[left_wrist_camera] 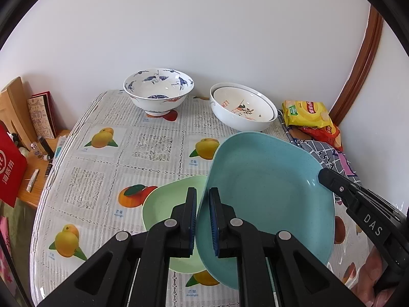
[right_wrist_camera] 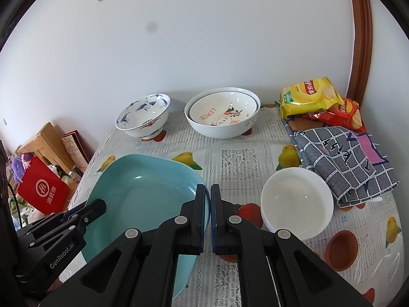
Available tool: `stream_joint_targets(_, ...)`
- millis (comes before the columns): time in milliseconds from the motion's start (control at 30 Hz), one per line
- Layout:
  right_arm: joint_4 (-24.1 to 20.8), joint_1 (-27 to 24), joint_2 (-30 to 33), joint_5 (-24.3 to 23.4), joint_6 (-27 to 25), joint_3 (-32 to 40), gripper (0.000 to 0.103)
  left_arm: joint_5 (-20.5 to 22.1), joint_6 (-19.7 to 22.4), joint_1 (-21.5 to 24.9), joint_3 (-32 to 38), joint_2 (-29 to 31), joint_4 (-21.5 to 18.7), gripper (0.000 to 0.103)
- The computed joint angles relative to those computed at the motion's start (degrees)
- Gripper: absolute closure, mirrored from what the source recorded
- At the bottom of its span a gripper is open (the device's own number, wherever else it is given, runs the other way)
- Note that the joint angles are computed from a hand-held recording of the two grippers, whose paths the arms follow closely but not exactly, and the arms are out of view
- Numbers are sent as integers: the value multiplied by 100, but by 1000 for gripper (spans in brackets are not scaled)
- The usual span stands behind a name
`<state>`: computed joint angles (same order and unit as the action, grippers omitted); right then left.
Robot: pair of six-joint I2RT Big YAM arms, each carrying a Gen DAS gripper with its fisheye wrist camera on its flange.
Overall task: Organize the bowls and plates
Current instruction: 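Lift the teal plate with the right gripper toward the green plate stack, then lower the teal plate onto the green plate and open the right gripper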
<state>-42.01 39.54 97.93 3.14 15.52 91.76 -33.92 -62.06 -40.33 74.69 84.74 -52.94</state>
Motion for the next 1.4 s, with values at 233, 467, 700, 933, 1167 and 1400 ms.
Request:
stream_joint_targets(233,-21,95,15,51,-7,22,99,-17,-96,-1,-188,-152,29,93)
stream_joint_targets(467,-38,200,75,89,-9,78,99,-18,-177,20,-362,-287,39,93)
stream_joint_targets(700,-67,274,174,90,-27,138,99,24,-267,64,-536,-386,62,93)
stream_joint_targets(933,-111,348,314,89,-62,226,99,99,-328,133,-723,-471,106,93)
stream_joint_targets(1167,-176,409,481,59,-62,315,99,218,-400,209,-906,-503,163,93)
stream_joint_targets(1400,-248,432,656,-12,-62,400,99,363,-462,279,-1040,-463,218,93)
